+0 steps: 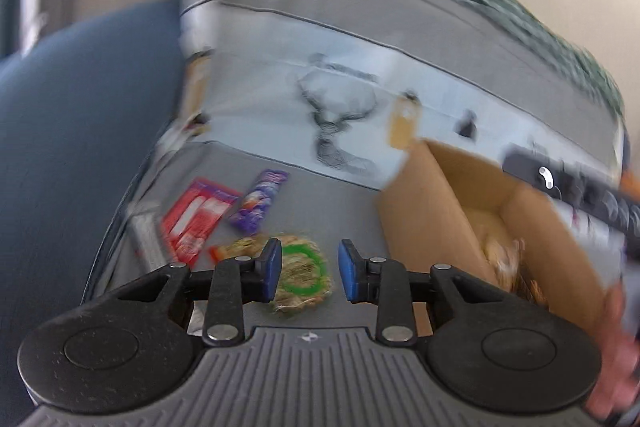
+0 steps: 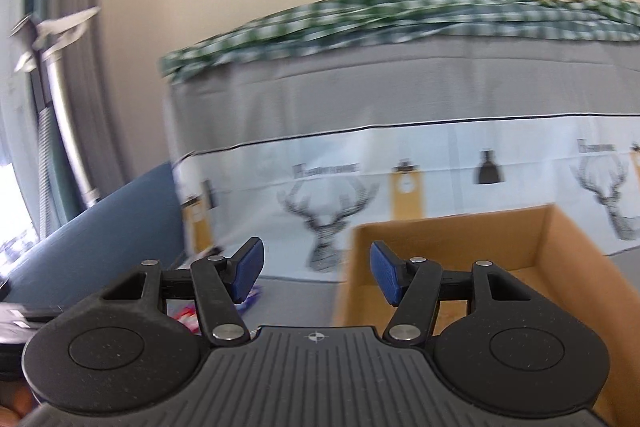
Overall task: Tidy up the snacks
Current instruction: 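Move both tools from the box down toward the snacks on the sofa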
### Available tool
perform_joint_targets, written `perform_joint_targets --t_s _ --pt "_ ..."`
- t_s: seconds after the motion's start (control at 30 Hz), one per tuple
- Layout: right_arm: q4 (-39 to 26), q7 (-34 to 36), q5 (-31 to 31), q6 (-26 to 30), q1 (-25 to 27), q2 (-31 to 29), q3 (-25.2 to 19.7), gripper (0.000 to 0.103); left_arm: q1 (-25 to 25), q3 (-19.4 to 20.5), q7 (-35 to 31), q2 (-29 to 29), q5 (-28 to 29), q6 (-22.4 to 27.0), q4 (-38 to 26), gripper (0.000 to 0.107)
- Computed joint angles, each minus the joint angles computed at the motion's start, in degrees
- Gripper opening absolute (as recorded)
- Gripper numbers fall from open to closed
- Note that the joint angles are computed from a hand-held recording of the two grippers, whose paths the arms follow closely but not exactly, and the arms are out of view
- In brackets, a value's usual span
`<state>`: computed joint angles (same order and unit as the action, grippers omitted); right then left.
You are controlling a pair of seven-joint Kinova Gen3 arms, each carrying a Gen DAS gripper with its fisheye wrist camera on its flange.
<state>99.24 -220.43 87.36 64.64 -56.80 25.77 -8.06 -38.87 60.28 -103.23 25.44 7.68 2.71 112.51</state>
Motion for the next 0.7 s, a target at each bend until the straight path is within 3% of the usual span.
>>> perform_joint_targets --t_s 0.1,0.3,0.53,0.7 --pt "-2.3 2.5 0.7 -3.3 0.3 1.7 -0.3 0.061 -3.9 1.6 -0.1 4.4 1.0 -4.3 2.2 0.033" --pt "-7.1 9.1 -1.7 -9.4 0.1 5.1 1.1 0.061 6.3 -13.0 10.3 4.2 0.1 -1.2 -1.8 0.033" --pt "-11.9 14.8 -9.6 -15.8 0.7 8.2 3.6 0.063 14.3 -22.0 13.8 2.7 0.8 -0.9 -3.0 0.041" --pt "-16.8 21.0 -16.9 -17.3 1.3 11.4 5.3 0.072 22.9 -31.1 15.6 2.0 0.2 -0.7 -4.5 0.044"
